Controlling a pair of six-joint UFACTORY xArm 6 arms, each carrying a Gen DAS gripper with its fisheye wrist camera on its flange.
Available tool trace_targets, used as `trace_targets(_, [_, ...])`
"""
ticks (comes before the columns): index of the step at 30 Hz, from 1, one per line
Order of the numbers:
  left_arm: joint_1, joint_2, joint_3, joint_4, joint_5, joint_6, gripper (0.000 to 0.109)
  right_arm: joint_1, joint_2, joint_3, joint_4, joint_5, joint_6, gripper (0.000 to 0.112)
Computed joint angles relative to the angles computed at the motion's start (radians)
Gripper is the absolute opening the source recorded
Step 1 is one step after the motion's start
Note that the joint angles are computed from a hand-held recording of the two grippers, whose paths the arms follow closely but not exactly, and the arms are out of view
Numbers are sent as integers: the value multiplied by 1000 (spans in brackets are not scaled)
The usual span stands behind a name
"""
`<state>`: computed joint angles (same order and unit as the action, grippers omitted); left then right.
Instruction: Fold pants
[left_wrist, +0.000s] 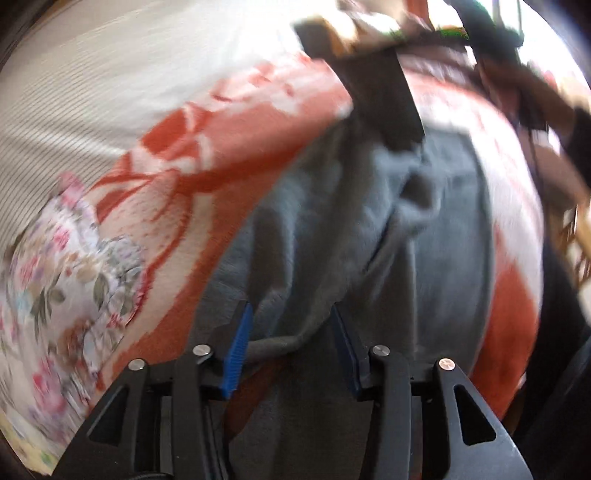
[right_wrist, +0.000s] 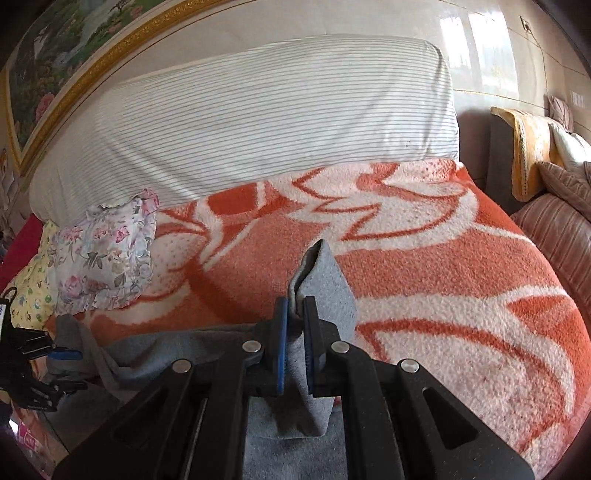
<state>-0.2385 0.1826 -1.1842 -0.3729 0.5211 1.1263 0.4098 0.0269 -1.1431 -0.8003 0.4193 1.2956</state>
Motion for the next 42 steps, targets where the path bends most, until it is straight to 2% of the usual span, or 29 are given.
trace_targets(2, [-9,30,-1,72,-18,7,61,-1,-1,13,10,-5,-9,9])
trace_targets(4, [-14,59,-4,143,-45,-7,62,1,-1,20,13,1,-13,9])
trace_targets(6, [-16,97,-29,199,-37,-23,60,-2,1,27,16,-2,-10,9])
trace_targets(7, [-16,117,-47,210,-19,-21,44,-4,4,28,18,-3,-8,9])
trace_targets(8, [-14,143,-77,234,18,-40,12,-7,7,29,20,-5,-7,9])
trace_targets(9, [-12,164,-104,258,49,-77,4,-9,9,31,19,-7,-4,9])
trace_targets(11, [-4,188,-132,250,50,-114,3,-13,14,28,19,-8,-1,9])
trace_targets(15, [41,179,-199,20,109,-77,2,-17,17,12,-16,2,31,9])
trace_targets(18, [94,123,-224,-177,168,-51,2,-23,10,-1,-48,3,63,9])
trace_targets(21, [141,32,-177,-278,174,-38,1,-22,5,-9,-73,7,90,9])
trace_targets(26, [171,-140,-1,-324,181,-14,2,-20,-32,44,-87,18,105,8])
trace_targets(31, [147,-280,186,-359,141,8,2,-23,-128,184,-86,28,145,8])
trace_targets(37, [143,-356,289,-425,118,1,2,-39,-257,340,-76,26,204,8])
trace_targets(42, [131,-428,395,-455,103,0,2,-24,-311,428,-74,43,246,8])
